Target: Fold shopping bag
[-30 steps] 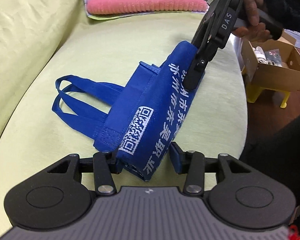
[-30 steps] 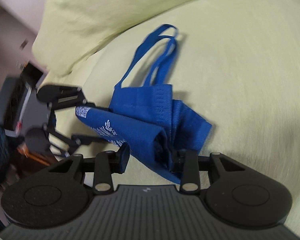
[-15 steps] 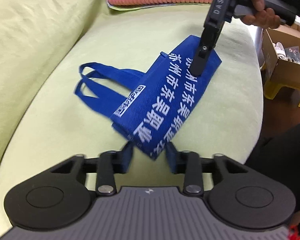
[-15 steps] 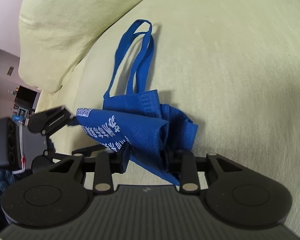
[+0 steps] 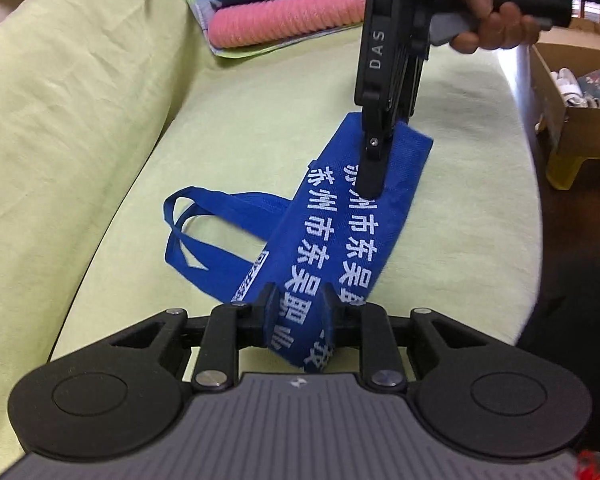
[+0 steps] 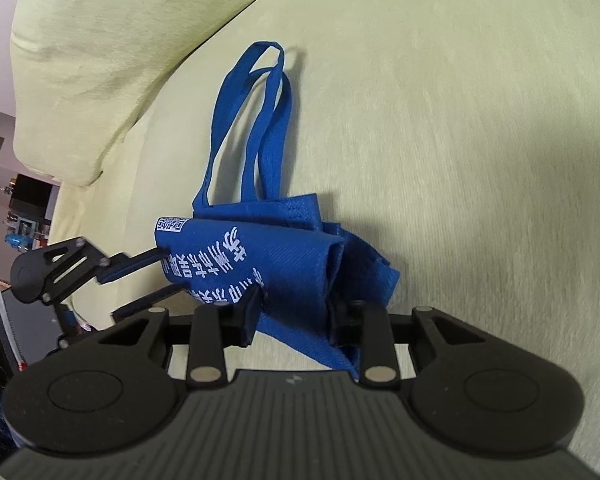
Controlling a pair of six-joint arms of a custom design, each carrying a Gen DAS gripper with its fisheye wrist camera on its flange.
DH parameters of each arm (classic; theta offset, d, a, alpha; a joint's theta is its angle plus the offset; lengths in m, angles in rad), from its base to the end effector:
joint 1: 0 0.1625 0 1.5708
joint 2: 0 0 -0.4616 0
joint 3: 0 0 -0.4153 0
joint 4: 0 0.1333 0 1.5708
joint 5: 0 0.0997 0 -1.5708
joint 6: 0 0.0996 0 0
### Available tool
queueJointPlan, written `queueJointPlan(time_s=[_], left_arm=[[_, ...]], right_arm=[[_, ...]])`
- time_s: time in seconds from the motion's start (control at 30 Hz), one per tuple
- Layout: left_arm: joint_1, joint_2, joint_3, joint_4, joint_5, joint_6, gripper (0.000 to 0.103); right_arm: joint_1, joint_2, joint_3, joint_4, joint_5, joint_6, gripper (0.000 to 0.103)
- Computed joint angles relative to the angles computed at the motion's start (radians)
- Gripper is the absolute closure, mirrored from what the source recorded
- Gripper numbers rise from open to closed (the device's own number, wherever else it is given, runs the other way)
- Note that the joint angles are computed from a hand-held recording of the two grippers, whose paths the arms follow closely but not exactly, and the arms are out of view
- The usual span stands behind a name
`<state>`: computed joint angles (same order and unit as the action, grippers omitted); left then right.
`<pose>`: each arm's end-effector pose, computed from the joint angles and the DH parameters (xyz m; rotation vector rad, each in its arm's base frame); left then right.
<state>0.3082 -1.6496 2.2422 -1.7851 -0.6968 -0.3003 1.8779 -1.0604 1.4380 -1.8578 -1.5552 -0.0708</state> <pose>-0.2958 -0.3142 0.2945 1.2118 1.8892 -0.4317 0.3407 -0.6282 0.3040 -0.5875 3.0779 0.1439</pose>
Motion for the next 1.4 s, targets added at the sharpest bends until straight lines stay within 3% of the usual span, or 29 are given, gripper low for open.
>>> queueJointPlan(time_s=[0.33, 0.43, 0.5, 0.53, 0.63, 0.7, 0.8, 0.87, 1.03, 1.2, 1.4], left_arm=[[0.051, 0.035, -0.025, -0.018, -0.023, -0.101, 0.073], [0.064, 0.039, -0.043, -0.005, -0.041, -0.115, 0.073], [0.071, 0.037, -0.05, -0.002, -0.052, -0.119, 0.073], [0.074, 0.037, -0.053, 0.0, -0.057, -0.123, 0.073], [0.077, 0.04, -0.059, 0.009, -0.061, -0.125, 0.074], [0.077, 0.04, -0.06, 0.011, -0.063, -0.125, 0.074], [0.083, 0.039, -0.064, 0.009, -0.069, -0.12, 0.074], [0.088, 0.04, -0.069, 0.008, -0.073, -0.112, 0.074], [0.102, 0.039, -0.062, -0.034, -0.063, -0.087, 0.073], [0.128, 0.051, -0.046, -0.127, -0.039, -0.082, 0.073], [0.113, 0.058, -0.06, -0.082, -0.022, -0.137, 0.073]], right_arm=[[0.01, -0.03, 0.063, -0.103, -0.021, -0.006, 0.076], [0.009, -0.079, 0.157, -0.244, -0.016, -0.024, 0.075], [0.026, -0.118, 0.235, -0.38, -0.067, -0.046, 0.063], [0.043, -0.138, 0.281, -0.464, -0.112, -0.08, 0.059], [0.097, -0.184, 0.409, -0.724, -0.244, -0.231, 0.059], [0.136, -0.2, 0.485, -0.899, -0.314, -0.381, 0.067], [0.177, -0.198, 0.582, -1.14, -0.329, -0.665, 0.077], [0.189, -0.178, 0.608, -1.21, -0.316, -0.776, 0.079], [0.171, -0.089, 0.591, -1.286, -0.327, -0.77, 0.079], [0.136, -0.08, 0.584, -1.269, -0.28, -0.655, 0.078], [0.136, -0.079, 0.593, -1.282, -0.277, -0.647, 0.078]])
